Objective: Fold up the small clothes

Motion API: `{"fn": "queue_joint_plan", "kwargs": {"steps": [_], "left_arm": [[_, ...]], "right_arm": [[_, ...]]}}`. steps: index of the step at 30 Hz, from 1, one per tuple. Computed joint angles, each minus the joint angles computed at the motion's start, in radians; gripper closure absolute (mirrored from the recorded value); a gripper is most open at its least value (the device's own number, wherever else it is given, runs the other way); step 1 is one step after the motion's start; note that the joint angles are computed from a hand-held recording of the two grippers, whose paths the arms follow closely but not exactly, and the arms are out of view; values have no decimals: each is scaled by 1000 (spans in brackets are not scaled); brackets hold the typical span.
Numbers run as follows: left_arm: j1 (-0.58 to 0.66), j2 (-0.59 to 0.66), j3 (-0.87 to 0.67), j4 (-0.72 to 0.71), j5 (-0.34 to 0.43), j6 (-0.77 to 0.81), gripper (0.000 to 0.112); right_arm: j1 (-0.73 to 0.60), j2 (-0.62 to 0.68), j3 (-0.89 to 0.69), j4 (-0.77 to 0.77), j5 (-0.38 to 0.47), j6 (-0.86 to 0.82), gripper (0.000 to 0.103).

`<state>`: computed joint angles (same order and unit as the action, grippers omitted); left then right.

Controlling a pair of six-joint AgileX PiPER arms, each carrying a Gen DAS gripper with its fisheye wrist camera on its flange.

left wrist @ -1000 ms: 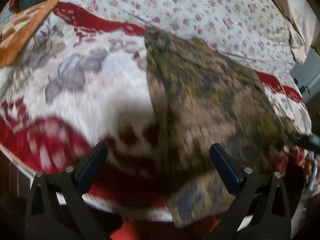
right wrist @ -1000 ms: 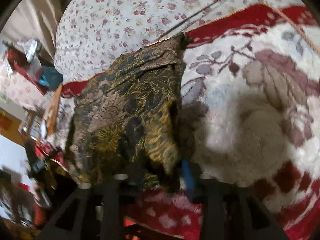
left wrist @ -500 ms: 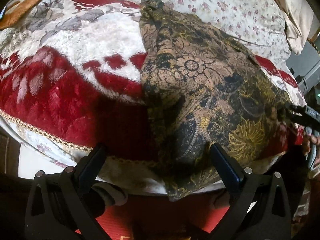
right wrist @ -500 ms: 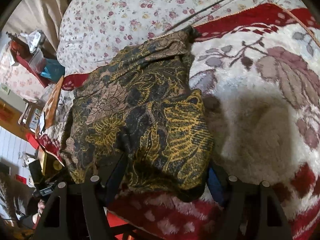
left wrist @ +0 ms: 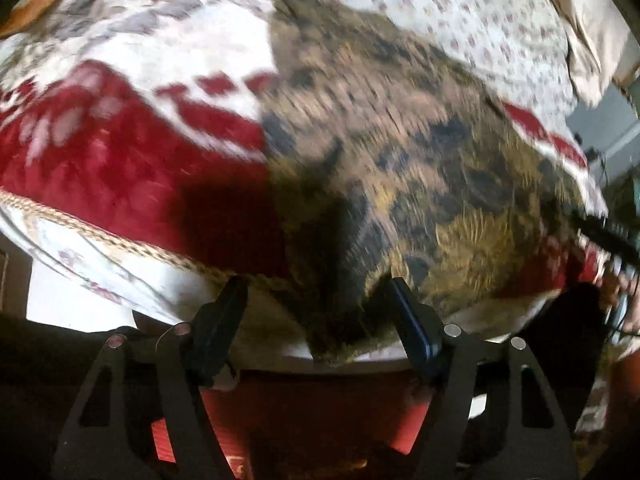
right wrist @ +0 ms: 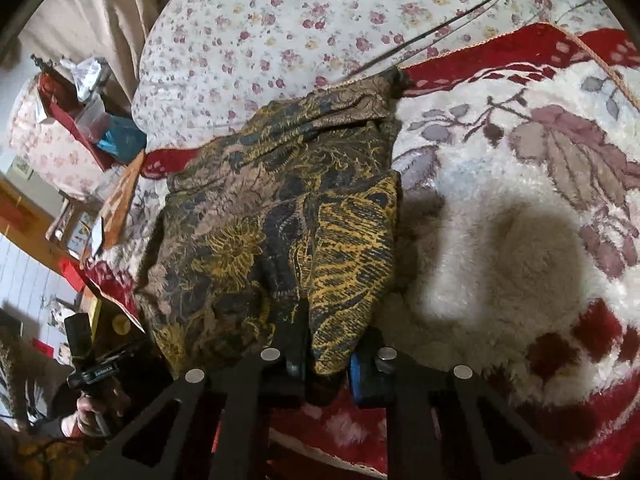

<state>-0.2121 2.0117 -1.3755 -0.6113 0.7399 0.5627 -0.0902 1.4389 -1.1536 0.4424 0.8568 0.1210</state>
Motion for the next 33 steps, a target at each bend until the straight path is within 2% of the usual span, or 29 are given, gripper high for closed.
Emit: {"fn": "queue_joint_plan", "kwargs": {"steps": [3,7,10,11,12,13,14,15,16,18,22,26,31,33], "left_arm": [[-33,36,-30,64,5,-58,41],[-20,42,-15,12,-5,-36,36],[-14,35,-5,0,4,-17,36],[-13,35,-8,-11,13,-6,43],[-10,33,-6,-19,20,5,54],[-5,34,-8,-26,36,16,67],[2,40,-19,-40,62,29,75],[21,59,-48,-56,121,27,89],[15,83,-94,-57,157,-11,97],[44,88,-127,-73,228,-13,102],[123,3,-138,-134,329,59,106],[162,-73,-151,-149,326,90,106],[181,-58,-173,-116,334,64,106],[194,-45,-179,-125,358,56,106]], "right_arm": [[-6,24,2,41,-6,-16,89],[-29,63,-3,65,-11,-46,86],[-73,84,26,200,-24,-133,67],[-72,82,32,219,-34,-144,59],[-60,81,30,206,-45,-139,59],[-38,84,15,158,-40,-110,59],[-15,86,-7,102,-25,-79,67],[-4,79,-14,86,-19,-66,85],[-6,63,-9,99,-17,-66,92],[-15,17,0,119,-10,-69,94],[-43,-107,11,204,31,-88,94],[-71,-219,44,352,91,-153,94],[25,-214,94,284,134,-83,94],[40,-197,126,309,132,-91,94]]}}
